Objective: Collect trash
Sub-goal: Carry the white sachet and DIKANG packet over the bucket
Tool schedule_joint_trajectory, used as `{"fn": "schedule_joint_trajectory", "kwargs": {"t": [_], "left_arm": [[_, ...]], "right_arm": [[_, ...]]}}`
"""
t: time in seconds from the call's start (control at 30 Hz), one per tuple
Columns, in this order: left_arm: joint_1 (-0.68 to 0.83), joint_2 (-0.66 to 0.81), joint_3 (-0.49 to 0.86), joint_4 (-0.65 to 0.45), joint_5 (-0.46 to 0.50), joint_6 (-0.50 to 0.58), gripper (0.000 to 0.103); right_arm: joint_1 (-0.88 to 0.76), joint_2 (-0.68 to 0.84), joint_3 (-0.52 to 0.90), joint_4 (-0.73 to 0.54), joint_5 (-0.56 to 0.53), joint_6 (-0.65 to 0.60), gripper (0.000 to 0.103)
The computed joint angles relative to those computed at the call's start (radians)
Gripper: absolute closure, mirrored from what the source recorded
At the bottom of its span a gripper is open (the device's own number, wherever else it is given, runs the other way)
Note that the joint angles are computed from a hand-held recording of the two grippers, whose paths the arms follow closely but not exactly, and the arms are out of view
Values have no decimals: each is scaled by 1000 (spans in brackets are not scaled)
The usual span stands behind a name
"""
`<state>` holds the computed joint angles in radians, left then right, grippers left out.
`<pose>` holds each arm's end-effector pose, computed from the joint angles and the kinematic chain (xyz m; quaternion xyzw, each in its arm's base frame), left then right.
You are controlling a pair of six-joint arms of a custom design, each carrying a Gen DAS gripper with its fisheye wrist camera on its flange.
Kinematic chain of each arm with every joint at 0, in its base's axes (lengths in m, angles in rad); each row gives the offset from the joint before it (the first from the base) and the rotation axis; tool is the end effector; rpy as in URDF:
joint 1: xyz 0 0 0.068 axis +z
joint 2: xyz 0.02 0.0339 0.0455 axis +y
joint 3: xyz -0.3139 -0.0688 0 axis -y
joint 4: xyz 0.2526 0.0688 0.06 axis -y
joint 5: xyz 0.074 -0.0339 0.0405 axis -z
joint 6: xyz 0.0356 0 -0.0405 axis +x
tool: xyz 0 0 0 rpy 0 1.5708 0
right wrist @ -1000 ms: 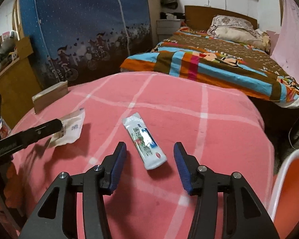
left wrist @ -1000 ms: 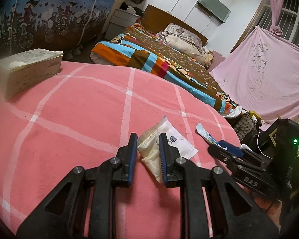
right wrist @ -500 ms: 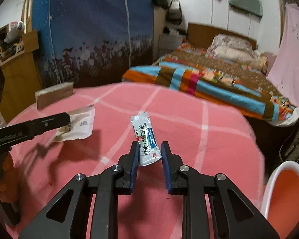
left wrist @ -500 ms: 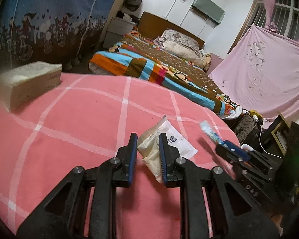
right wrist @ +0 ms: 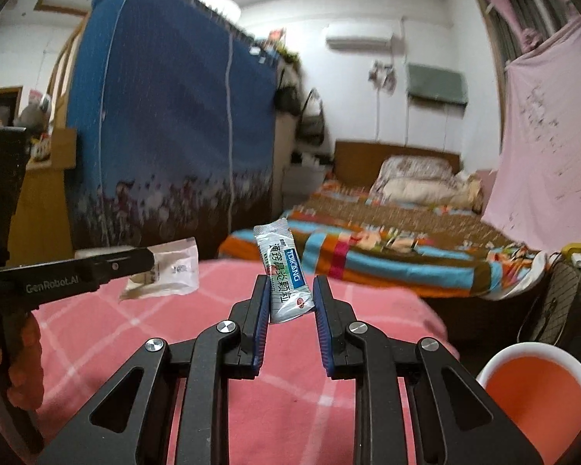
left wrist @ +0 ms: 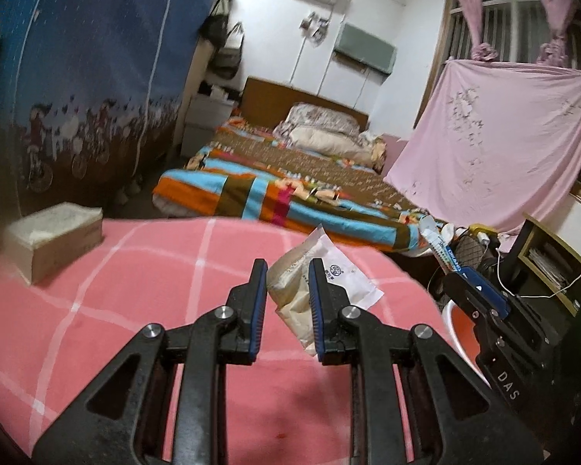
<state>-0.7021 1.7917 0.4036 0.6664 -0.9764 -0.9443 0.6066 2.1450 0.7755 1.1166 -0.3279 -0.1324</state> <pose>0.2208 -0.1481 0.1202 -0.2890 0.7755 0.0238 0.5608 0.3254 0.2398 0.1146 -0.3749 0.6913 0.2673 0.5569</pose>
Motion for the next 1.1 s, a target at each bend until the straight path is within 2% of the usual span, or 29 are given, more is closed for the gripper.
{"fn": "schedule_joint_trajectory", "kwargs": {"t": [0.2, 0.47, 0.6, 0.77, 1.1], "left_arm": [[-53, 0, 52, 41, -83, 129, 98], [-104, 57, 133, 215, -124, 390, 98], [-121, 106, 186, 295, -116, 506, 98], [-129, 152, 248, 331, -92, 572, 98], [-141, 250, 387, 309, -30, 659, 97]], "right_arm": [[-47, -4, -71, 191, -2, 64, 83], [-125, -15, -148, 351, -11, 140, 83], [-162, -20, -163, 378, -11, 165, 83], [-220, -22, -182, 410, -12, 192, 83], [-311, -22, -183, 405, 6, 235, 83]]}}
